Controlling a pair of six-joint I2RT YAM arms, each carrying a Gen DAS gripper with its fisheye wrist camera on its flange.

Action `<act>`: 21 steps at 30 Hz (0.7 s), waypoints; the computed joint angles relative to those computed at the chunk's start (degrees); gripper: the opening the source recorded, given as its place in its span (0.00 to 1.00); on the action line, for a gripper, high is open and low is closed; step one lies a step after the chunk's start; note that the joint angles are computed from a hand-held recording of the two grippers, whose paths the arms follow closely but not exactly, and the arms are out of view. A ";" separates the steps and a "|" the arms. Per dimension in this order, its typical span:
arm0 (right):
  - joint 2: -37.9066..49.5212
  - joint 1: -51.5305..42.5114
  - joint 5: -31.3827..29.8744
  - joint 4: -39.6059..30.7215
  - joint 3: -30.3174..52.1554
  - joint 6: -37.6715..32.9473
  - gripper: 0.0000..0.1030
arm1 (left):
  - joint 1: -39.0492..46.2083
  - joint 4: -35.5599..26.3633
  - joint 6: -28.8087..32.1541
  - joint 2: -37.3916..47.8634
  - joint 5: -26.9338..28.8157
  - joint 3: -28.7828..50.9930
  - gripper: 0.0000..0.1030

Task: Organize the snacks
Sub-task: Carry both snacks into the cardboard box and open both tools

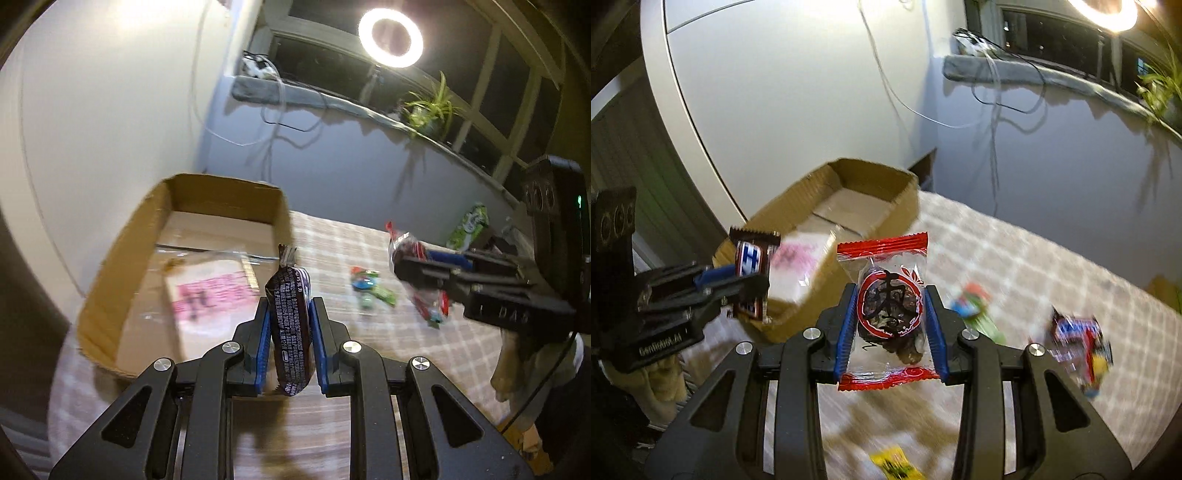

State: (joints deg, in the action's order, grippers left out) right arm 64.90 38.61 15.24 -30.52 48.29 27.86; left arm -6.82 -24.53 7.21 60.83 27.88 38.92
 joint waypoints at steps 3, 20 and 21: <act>5.18 -0.06 -0.45 2.14 3.37 -1.55 0.36 | 4.13 -0.57 1.75 1.07 2.11 0.57 0.18; 27.64 -3.01 -5.78 7.98 17.24 -5.38 0.36 | 10.91 1.84 3.33 9.29 2.07 3.80 0.18; 28.16 -3.13 -5.95 7.88 17.67 -5.46 0.36 | 10.83 2.02 3.11 9.46 1.96 3.83 0.18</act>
State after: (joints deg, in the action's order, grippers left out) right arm 93.06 35.48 9.29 -22.64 65.96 22.40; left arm 4.02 -22.51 10.32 70.29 29.84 42.75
